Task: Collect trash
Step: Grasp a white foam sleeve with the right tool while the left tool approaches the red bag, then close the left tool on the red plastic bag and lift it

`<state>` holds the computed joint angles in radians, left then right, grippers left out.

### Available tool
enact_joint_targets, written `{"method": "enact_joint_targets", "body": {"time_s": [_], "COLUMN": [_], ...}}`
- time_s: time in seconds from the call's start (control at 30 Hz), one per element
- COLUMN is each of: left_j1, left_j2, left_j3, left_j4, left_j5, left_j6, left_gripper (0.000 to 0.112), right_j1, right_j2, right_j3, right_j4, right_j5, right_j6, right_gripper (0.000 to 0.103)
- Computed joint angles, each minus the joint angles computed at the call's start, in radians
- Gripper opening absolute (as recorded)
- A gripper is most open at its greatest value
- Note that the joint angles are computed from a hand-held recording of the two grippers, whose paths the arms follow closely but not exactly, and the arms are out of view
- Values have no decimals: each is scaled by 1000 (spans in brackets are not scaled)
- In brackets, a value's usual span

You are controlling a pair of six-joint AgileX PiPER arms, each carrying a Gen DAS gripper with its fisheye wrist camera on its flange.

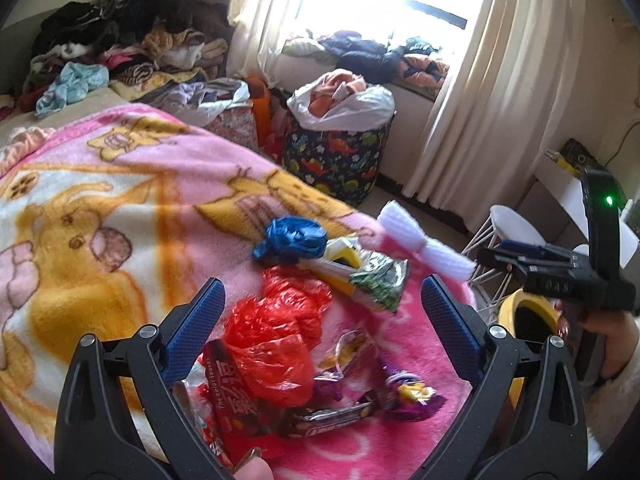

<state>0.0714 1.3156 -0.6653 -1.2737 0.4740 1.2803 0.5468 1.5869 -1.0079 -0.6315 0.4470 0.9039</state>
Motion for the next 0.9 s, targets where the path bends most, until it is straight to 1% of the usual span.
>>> {"method": "enact_joint_targets", "body": {"time_s": [0.13, 0.17, 0.2, 0.23, 0.3, 0.33, 0.37, 0.4, 0.43, 0.47, 0.53, 0.6, 0.67, 0.73, 0.8, 0.87, 0.9], "left_j1": [-18, -18, -17, -16, -17, -17, -14, -15, -17, -20, -23, -27, -33, -44, -66, -79, -77], "left_j2": [49, 57, 71, 80, 90, 97, 100, 104, 105, 107, 106, 105, 109, 112, 116, 125, 127], "left_j3": [-17, -19, -23, -26, -28, -31, -32, -34, -33, -33, -31, -27, -29, -32, -34, -41, -40], "left_j4": [31, 34, 39, 42, 54, 64, 72, 84, 94, 110, 132, 161, 200, 255, 352, 439, 448], "left_j5": [-27, -30, -32, -33, -41, -42, -42, -44, -46, -51, -56, -62, -67, -77, -99, -107, -99], "left_j6": [-29, -33, -35, -36, -47, -56, -62, -72, -82, -96, -116, -140, -179, -238, -334, -417, -424], "left_gripper": [84, 82, 81, 78, 74, 72, 71, 70, 67, 64, 60, 58, 50, 46, 40, 29, 28], "right_j1": [-61, -74, -78, -84, -88, -91, -92, -92, -98, -99, -96, -102, -94, -89, -80, -62, -53], "right_j2": [103, 131, 150, 177, 220, 244, 268, 280, 287, 281, 254, 212, 180, 137, 97, 51, 36], "right_j3": [-90, -118, -136, -162, -201, -223, -244, -255, -257, -246, -220, -173, -145, -109, -77, -39, -29], "right_j4": [143, 189, 207, 230, 254, 273, 291, 302, 338, 357, 383, 459, 487, 542, 572, 584, 582], "right_j5": [34, 47, 61, 78, 107, 120, 139, 149, 142, 127, 101, 51, 30, 3, -17, -39, -43], "right_j6": [-191, -252, -280, -319, -363, -393, -422, -439, -478, -493, -506, -552, -553, -574, -575, -555, -539], "right_gripper": [71, 69, 66, 62, 59, 56, 45, 38, 23, 17, 15, 15, 15, 15, 15, 15, 15]}}
